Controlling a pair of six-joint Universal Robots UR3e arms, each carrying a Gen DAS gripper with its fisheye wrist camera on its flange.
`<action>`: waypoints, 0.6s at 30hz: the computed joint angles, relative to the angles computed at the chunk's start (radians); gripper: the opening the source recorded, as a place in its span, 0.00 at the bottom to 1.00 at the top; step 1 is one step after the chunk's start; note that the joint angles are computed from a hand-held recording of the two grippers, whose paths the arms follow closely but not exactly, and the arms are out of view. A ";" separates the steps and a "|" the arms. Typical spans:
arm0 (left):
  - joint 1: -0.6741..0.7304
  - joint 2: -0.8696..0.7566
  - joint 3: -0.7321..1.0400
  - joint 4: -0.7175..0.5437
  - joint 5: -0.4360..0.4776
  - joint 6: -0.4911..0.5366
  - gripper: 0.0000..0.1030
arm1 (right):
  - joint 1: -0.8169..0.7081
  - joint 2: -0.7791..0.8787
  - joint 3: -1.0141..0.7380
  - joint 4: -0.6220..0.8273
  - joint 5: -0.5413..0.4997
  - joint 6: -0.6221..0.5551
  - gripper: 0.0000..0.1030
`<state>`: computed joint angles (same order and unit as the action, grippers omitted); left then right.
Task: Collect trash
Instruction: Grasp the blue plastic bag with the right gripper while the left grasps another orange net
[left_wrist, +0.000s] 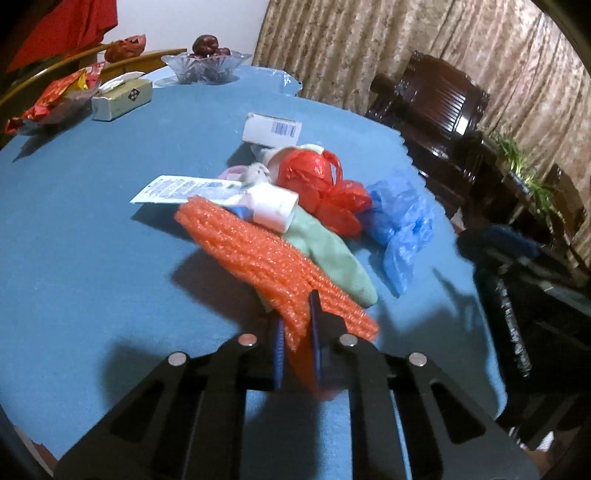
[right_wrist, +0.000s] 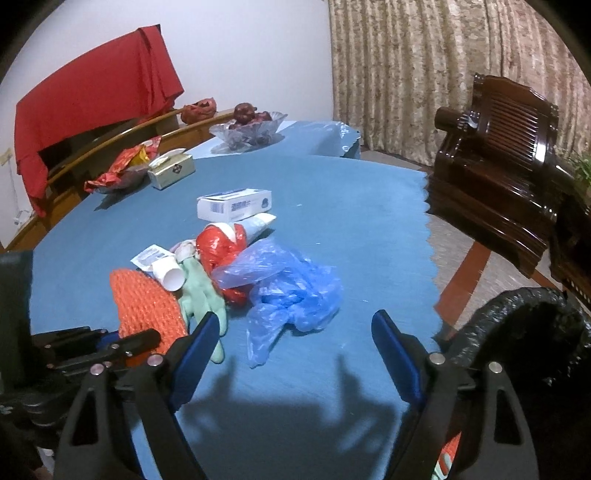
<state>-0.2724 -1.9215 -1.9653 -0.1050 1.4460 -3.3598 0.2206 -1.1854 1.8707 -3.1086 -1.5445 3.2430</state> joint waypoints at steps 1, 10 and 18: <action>0.004 0.016 -0.009 0.001 -0.003 -0.002 0.10 | 0.004 0.013 -0.015 0.005 0.001 0.000 0.80; 0.031 0.179 -0.095 0.043 -0.003 0.012 0.10 | 0.019 0.119 -0.148 0.066 -0.017 0.012 0.80; 0.035 0.136 -0.045 0.052 0.028 0.030 0.10 | 0.021 0.280 -0.366 0.175 -0.045 0.029 0.80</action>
